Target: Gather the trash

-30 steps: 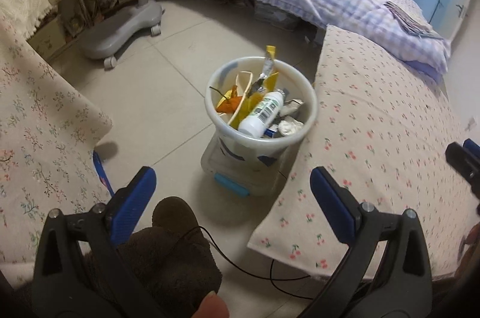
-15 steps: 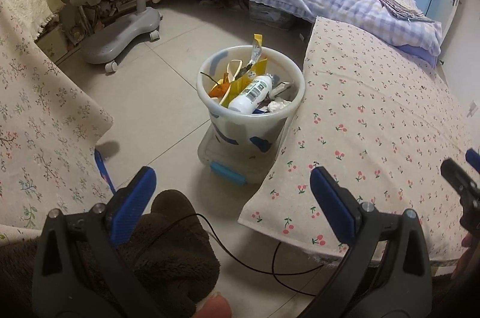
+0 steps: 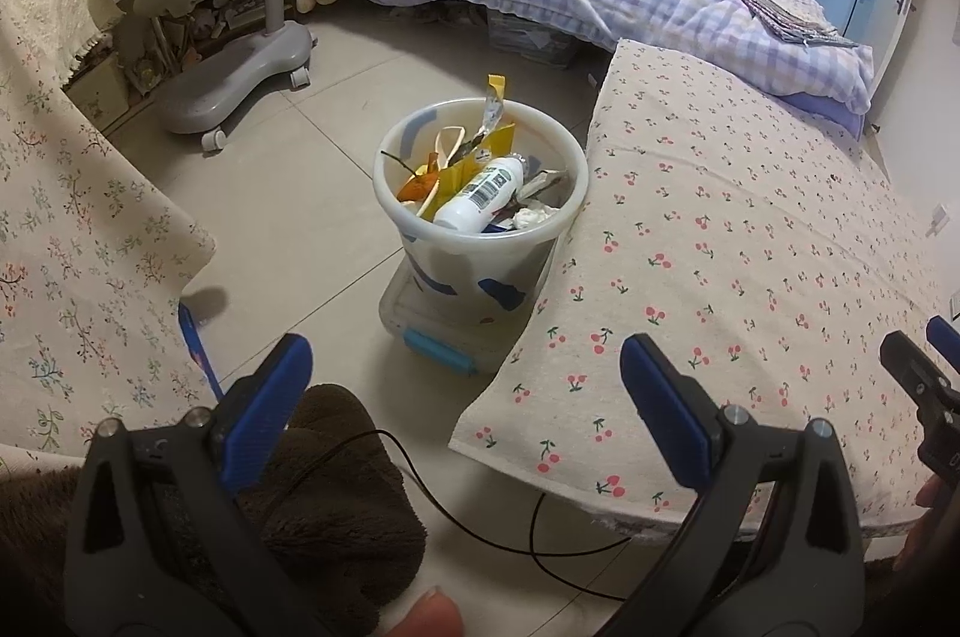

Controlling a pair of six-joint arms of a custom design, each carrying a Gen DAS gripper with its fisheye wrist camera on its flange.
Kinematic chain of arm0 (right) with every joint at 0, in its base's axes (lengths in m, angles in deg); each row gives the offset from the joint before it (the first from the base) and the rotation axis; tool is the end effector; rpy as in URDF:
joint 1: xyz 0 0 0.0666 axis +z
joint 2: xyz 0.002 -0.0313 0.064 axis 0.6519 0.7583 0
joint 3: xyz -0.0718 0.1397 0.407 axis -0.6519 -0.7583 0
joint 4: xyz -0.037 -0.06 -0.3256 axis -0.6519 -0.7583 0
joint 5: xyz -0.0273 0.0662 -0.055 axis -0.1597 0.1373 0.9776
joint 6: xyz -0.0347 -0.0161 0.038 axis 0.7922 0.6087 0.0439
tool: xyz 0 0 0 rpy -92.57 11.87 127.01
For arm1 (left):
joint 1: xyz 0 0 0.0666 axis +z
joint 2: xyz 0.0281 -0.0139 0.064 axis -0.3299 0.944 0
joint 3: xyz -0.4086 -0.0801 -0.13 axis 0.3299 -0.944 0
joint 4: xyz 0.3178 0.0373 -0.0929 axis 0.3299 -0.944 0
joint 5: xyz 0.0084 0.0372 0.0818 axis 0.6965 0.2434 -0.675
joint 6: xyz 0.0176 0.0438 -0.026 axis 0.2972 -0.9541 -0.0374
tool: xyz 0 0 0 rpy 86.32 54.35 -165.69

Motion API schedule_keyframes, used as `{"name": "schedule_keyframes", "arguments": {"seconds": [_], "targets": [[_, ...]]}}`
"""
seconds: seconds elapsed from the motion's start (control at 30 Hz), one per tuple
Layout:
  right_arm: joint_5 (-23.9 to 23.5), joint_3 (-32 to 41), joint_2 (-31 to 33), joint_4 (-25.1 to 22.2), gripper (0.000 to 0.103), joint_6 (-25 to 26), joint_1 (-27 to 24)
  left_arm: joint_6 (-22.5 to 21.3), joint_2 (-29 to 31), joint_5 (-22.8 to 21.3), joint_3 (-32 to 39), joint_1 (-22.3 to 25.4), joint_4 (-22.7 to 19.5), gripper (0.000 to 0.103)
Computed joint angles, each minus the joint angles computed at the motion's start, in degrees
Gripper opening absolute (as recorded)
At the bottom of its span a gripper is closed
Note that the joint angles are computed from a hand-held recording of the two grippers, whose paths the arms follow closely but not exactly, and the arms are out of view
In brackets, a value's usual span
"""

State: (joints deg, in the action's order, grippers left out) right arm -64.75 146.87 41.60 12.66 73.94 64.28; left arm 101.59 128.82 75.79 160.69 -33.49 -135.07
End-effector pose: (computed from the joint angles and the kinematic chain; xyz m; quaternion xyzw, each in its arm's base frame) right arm 0.5207 0.2180 0.5447 -0.0221 0.9338 0.0138 0.3569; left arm 0.5392 -0.1300 0.5292 -0.0644 0.9490 0.0075 0.3084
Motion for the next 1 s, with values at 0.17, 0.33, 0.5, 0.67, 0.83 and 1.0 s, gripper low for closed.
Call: {"name": "schedule_keyframes", "arguments": {"seconds": [0.17,0.33,0.5,0.67,0.83,1.0], "targets": [[-0.2,-0.5,-0.4,0.9,0.102,0.1,-0.1,0.1,0.0,0.2,0.1,0.0,0.0,0.102],[0.4,-0.5,-0.4,1.1,0.102,-0.5,-0.2,0.3,-0.4,-0.1,-0.4,0.0,0.7,0.102],[1.1,-1.2,-0.9,2.2,0.102,-0.2,-0.3,0.6,-0.8,-0.7,-0.8,-0.1,1.4,0.102],[0.6,-1.8,-1.4,2.9,0.102,-0.6,-0.6,0.7,-0.7,-0.9,-0.6,-0.4,1.5,0.102],[0.8,-1.8,-1.3,3.3,0.102,-0.1,-0.6,0.4,-0.4,-1.2,-0.1,-0.9,1.7,0.102],[0.4,-1.6,-1.2,3.0,0.102,-0.8,-0.9,0.2,-0.3,-1.3,0.1,-1.1,1.6,0.102]]}}
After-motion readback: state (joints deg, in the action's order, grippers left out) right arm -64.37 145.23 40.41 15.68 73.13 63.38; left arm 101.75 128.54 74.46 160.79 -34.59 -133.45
